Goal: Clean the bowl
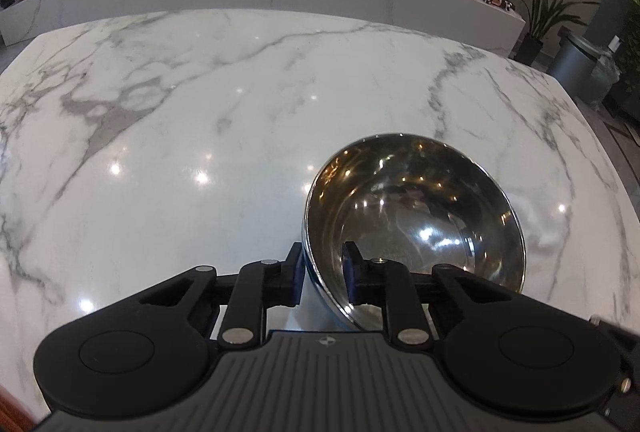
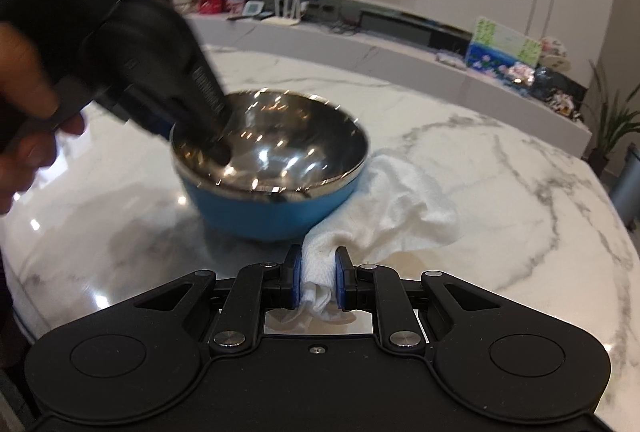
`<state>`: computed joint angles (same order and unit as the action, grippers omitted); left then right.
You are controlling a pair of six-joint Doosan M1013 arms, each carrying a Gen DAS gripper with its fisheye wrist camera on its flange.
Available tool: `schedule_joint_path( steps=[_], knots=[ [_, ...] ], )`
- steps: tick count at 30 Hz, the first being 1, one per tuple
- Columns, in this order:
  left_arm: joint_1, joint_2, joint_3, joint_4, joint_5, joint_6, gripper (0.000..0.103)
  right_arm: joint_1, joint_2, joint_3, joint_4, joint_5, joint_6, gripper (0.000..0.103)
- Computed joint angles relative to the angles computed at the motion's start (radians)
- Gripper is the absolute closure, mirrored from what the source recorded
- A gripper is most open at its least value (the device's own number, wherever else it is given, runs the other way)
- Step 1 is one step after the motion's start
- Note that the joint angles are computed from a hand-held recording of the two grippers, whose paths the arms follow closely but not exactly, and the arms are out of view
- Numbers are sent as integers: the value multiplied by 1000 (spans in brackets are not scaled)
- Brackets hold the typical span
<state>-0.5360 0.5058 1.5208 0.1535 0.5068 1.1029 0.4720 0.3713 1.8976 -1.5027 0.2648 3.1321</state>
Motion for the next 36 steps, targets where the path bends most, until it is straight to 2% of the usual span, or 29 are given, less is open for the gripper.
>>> schedule_joint_path(
  steps=[2, 6, 8, 15, 20, 22, 31, 36],
  knots=[
    [2, -3, 6, -1, -13, -8, 85, -3, 3, -5, 88, -17, -91, 88],
    [1, -11, 16, 3, -16, -18, 68, -5, 2, -1, 67, -9, -63, 88],
    [0, -16, 20, 12, -7, -33, 63, -3, 1, 3, 8, 16, 3, 88],
    [2, -34, 38, -28, 13, -39, 57, 7, -15, 31, -290, 109, 322, 88],
    [4, -37, 36, -54, 21, -11, 61, 15, -22, 44, -364, 112, 345, 88],
    [3, -33, 29, -50, 28, -3, 77, 13, -22, 43, -364, 97, 332, 88],
    [0, -17, 12, -14, 18, -12, 82, 0, -6, 20, -235, 40, 180, 88],
    [1, -12, 9, -7, 8, -24, 82, -10, 6, 0, -10, -10, -46, 88]
  ],
)
